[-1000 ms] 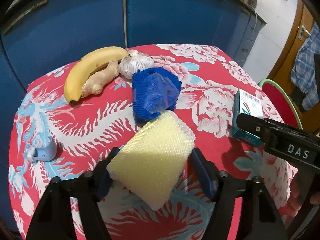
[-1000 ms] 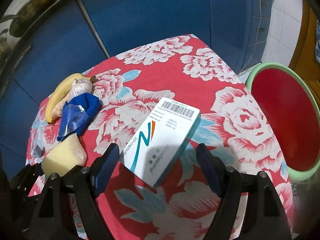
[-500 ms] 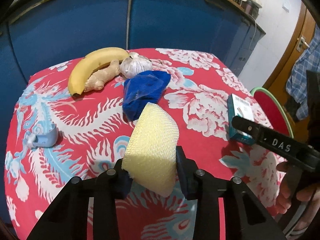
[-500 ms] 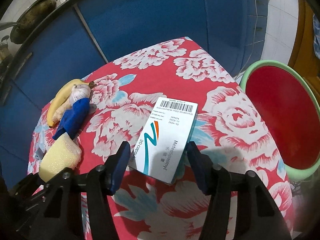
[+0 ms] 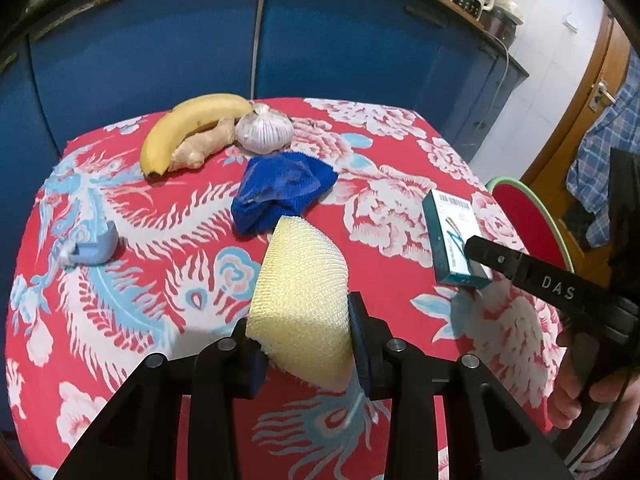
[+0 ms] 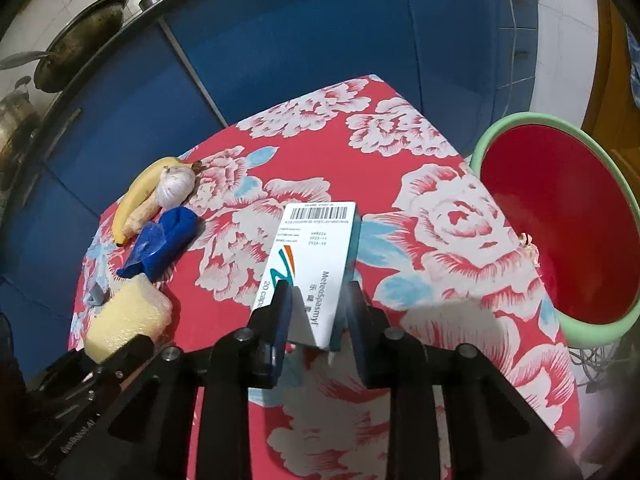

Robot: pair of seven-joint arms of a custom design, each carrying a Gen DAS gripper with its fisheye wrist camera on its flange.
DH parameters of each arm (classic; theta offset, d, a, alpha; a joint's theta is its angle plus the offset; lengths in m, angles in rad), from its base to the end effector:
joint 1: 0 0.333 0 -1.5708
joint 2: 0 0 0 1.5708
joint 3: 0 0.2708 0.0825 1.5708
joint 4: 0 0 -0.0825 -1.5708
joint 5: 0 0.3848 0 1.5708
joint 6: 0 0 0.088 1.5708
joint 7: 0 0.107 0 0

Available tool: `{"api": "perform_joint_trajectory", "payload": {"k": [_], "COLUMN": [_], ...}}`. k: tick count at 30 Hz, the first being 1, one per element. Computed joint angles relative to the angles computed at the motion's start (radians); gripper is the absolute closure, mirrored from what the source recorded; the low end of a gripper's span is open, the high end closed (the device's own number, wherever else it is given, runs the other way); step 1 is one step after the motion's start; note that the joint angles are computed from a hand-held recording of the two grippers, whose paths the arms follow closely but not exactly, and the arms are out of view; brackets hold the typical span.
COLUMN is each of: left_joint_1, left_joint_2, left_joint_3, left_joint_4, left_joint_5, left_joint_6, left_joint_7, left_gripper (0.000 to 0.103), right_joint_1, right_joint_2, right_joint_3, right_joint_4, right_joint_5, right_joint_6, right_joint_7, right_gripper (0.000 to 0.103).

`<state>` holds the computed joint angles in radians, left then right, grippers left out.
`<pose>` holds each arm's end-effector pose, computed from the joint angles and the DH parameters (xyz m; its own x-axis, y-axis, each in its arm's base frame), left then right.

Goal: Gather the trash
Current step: 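Grasp the yellow sponge with the left tool while the right tool grasps the white medicine box, then lift the yellow sponge and medicine box and carry them toward the red bucket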

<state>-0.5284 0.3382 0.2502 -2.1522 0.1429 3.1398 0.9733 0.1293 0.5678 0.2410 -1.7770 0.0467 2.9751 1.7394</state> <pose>0.5735 -0.1806 0.2775 0.0686 -0.9786 0.1940 -0.7930 -0.1715 -0.5846 0.6441 0.2269 0.2814 0.1550 -0.9536 -0.2582 -0.8331 0.0143 -0.5529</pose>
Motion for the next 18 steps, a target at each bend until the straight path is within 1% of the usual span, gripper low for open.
{"api": "perform_joint_trajectory", "payload": {"k": [2,5,6,7,8,10,12,14,16,17,18], "left_joint_1": [0.001,0.016,0.026,0.008,-0.008,-0.040,-0.074,-0.094,-0.103,-0.092,-0.065], "left_joint_2": [0.004,0.014,0.016,0.020,0.023,0.027,0.033,0.036,0.037,0.034,0.029], "left_joint_3": [-0.003,-0.018,-0.029,-0.009,0.008,0.041,0.076,0.097,0.107,0.095,0.067], "left_joint_4": [0.001,0.005,0.006,0.003,0.005,0.006,0.010,0.011,0.011,0.008,0.003], "left_joint_5": [-0.004,-0.014,-0.020,-0.014,-0.010,0.003,0.019,0.030,0.036,0.032,0.020], "left_joint_6": [-0.008,-0.014,-0.013,-0.001,-0.004,-0.002,-0.002,-0.002,0.000,0.004,0.012], "left_joint_7": [-0.006,-0.018,-0.018,-0.032,-0.038,-0.052,-0.069,-0.079,-0.087,-0.083,-0.069], "left_gripper": [0.066,0.065,0.064,0.064,0.064,0.064,0.063,0.064,0.065,0.067,0.070], "right_joint_1": [0.017,0.047,0.054,0.071,0.108,0.162,0.189,0.205,0.207,0.213,0.221], "right_joint_2": [0.003,0.020,0.026,0.031,0.036,0.043,0.052,0.058,0.064,0.065,0.066], "right_joint_3": [-0.014,-0.038,-0.042,-0.058,-0.097,-0.154,-0.181,-0.198,-0.199,-0.205,-0.214], "right_joint_4": [0.008,0.035,0.042,0.052,0.059,0.071,0.084,0.094,0.103,0.104,0.104], "right_joint_5": [-0.007,-0.028,-0.034,-0.046,-0.076,-0.131,-0.175,-0.210,-0.235,-0.248,-0.265], "right_joint_6": [-0.006,-0.027,-0.027,-0.033,-0.031,-0.030,-0.035,-0.039,-0.043,-0.043,-0.043], "right_joint_7": [0.013,0.033,0.037,0.050,0.079,0.126,0.157,0.183,0.193,0.200,0.208], "right_gripper": [0.052,0.050,0.047,0.046,0.046,0.045,0.042,0.039,0.036,0.035,0.037]}}
